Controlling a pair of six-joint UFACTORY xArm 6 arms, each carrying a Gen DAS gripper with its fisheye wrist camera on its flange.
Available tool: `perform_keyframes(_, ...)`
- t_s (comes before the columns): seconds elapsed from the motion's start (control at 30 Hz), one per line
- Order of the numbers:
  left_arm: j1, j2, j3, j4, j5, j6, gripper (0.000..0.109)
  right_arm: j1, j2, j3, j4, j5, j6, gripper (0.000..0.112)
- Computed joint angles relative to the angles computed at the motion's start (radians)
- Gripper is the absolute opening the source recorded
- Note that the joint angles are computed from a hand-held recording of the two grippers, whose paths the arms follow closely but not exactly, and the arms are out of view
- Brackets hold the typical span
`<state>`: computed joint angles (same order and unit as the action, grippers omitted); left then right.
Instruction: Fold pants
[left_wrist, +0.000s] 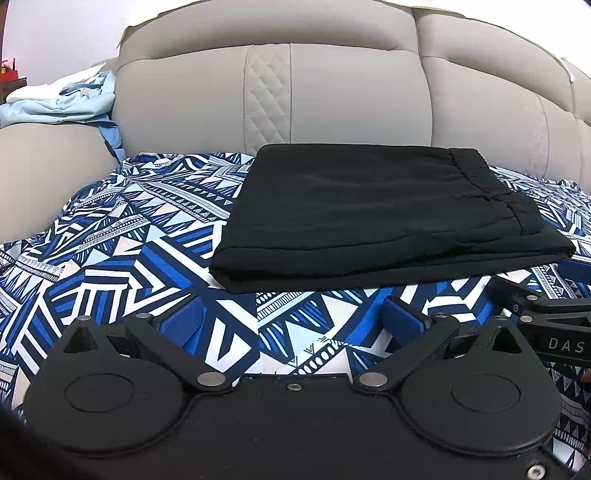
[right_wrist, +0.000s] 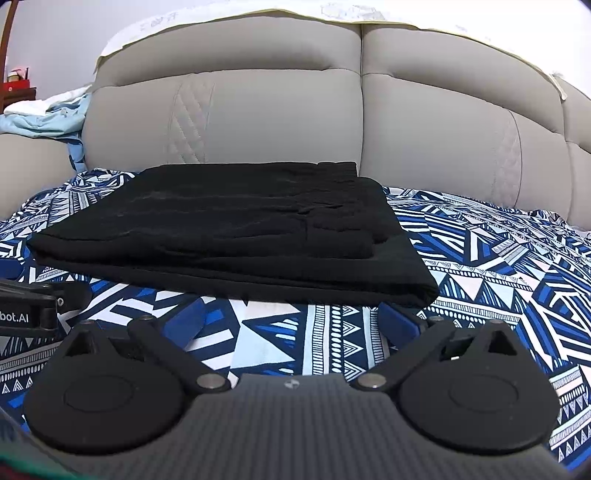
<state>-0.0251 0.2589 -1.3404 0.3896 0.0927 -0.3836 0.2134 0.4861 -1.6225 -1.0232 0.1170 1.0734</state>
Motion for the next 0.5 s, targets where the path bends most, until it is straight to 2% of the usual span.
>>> perform_keyframes(0.5, 0.001, -0.001, 0.005, 0.014, -0.005, -0.012, 0.103, -0.001, 0.0, 0.001, -0.003, -0.001, 0.002, 0.103)
